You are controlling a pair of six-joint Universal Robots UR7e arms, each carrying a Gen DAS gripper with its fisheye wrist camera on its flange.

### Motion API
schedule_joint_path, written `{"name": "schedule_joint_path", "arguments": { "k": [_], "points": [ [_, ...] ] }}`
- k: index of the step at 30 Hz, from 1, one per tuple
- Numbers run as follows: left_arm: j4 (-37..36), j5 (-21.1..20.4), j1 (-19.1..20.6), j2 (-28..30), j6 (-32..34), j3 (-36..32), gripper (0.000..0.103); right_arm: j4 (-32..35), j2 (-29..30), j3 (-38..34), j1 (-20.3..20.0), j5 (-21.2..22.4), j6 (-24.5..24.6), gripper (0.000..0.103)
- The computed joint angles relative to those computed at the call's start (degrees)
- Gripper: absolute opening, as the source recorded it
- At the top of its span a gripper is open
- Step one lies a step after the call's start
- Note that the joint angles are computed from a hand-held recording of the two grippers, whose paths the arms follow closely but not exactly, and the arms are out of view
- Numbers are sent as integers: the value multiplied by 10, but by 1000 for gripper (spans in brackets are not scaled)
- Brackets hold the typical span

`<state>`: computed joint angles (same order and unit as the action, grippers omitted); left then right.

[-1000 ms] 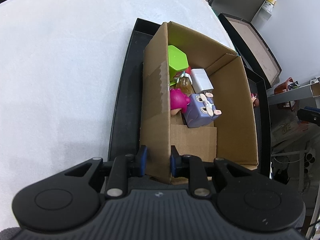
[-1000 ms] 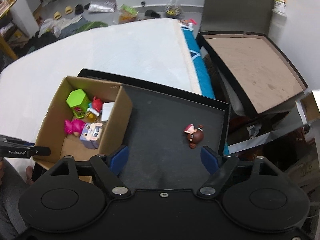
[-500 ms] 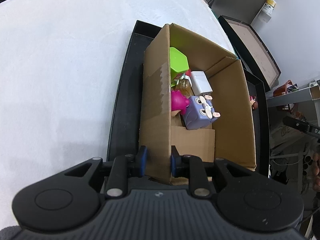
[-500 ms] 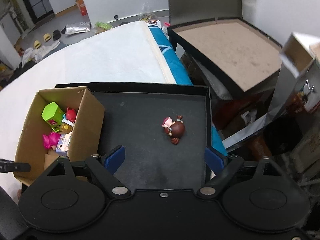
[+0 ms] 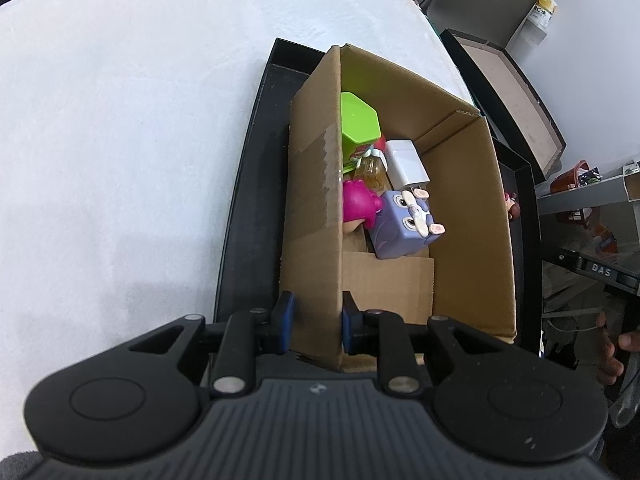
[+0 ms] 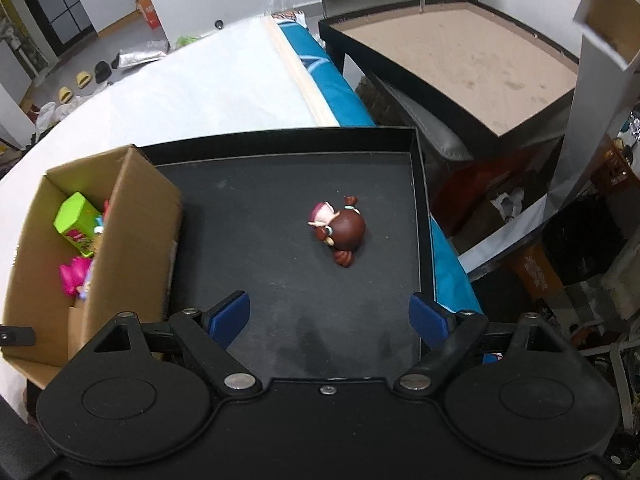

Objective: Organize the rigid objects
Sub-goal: 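Move the right gripper toward the brown-haired doll figure on the tray, then close the right gripper on the brown-haired doll figure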

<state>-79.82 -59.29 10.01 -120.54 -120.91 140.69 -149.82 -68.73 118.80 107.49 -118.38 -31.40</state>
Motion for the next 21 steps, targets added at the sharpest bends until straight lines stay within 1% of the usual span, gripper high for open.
{"name": "schedule_joint_path", "arguments": {
  "k": [6, 18, 21],
  "points": [
    [-5, -1, 5, 11, 7, -2, 22, -5, 22, -13, -5, 4, -6, 86],
    [-7, -3, 8, 12, 10, -1, 22, -40, 88, -46, 13, -21, -50, 86],
    [-7, -4, 8, 13, 11, -1, 22, -47, 98, -51, 15, -19, -61, 83]
  ]
}}
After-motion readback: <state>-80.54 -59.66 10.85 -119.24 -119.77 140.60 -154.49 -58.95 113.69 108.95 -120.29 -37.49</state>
